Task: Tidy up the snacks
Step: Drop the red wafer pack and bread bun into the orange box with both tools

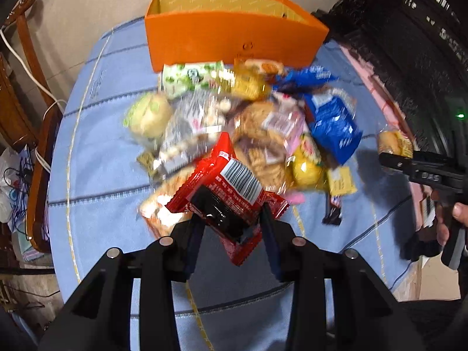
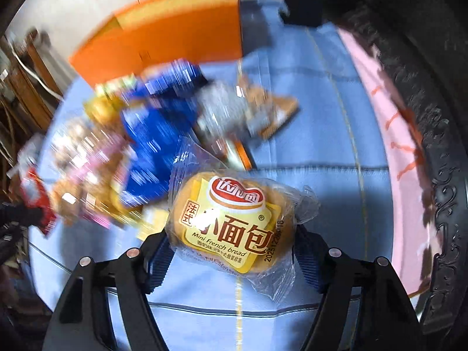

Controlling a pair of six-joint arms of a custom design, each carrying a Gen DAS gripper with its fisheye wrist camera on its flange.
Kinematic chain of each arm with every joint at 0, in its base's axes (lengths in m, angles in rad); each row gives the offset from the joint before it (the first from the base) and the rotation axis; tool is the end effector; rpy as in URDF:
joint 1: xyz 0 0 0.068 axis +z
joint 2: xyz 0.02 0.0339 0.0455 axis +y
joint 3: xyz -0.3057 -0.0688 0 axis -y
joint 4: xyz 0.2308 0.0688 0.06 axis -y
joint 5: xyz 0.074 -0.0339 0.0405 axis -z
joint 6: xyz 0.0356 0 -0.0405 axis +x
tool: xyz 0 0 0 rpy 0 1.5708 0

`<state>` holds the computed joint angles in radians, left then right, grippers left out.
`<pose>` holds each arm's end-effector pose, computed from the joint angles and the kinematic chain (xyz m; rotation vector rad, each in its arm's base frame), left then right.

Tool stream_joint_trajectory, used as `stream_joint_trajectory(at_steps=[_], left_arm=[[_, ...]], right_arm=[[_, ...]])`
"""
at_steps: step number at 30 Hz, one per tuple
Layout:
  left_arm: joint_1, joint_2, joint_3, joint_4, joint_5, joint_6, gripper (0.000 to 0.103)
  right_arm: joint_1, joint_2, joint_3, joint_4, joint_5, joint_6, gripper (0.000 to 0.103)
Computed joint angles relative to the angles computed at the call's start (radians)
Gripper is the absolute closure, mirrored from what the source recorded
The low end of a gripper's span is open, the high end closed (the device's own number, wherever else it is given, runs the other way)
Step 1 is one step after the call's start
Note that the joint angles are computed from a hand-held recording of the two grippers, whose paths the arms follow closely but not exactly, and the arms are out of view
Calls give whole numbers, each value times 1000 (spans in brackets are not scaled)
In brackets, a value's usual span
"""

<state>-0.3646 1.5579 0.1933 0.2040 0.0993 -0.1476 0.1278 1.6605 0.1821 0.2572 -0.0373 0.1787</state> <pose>0.1535 -0.0624 0.1052 0.3268 2.7371 -0.2777 0.1644 0.0225 0.0907 0.0620 2.7983 0.1271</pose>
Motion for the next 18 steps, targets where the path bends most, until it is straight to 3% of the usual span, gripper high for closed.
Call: stream_joint_trajectory(at_steps=[3,7,13,18], left_arm=[[25,-58,66,-78,19,16,66],[68,-63,231,-175,61,31,66],[63,116,596,-252,12,32,66],[69,359,948,-386,-36,29,66]], right_arm=[[-62,-141,73,-135,-74,-29,29],[66,-244,185,-254,-69,49,29],[116,-29,530,-252,-74,90,29],[82,288,926,-344,-37,64,29]])
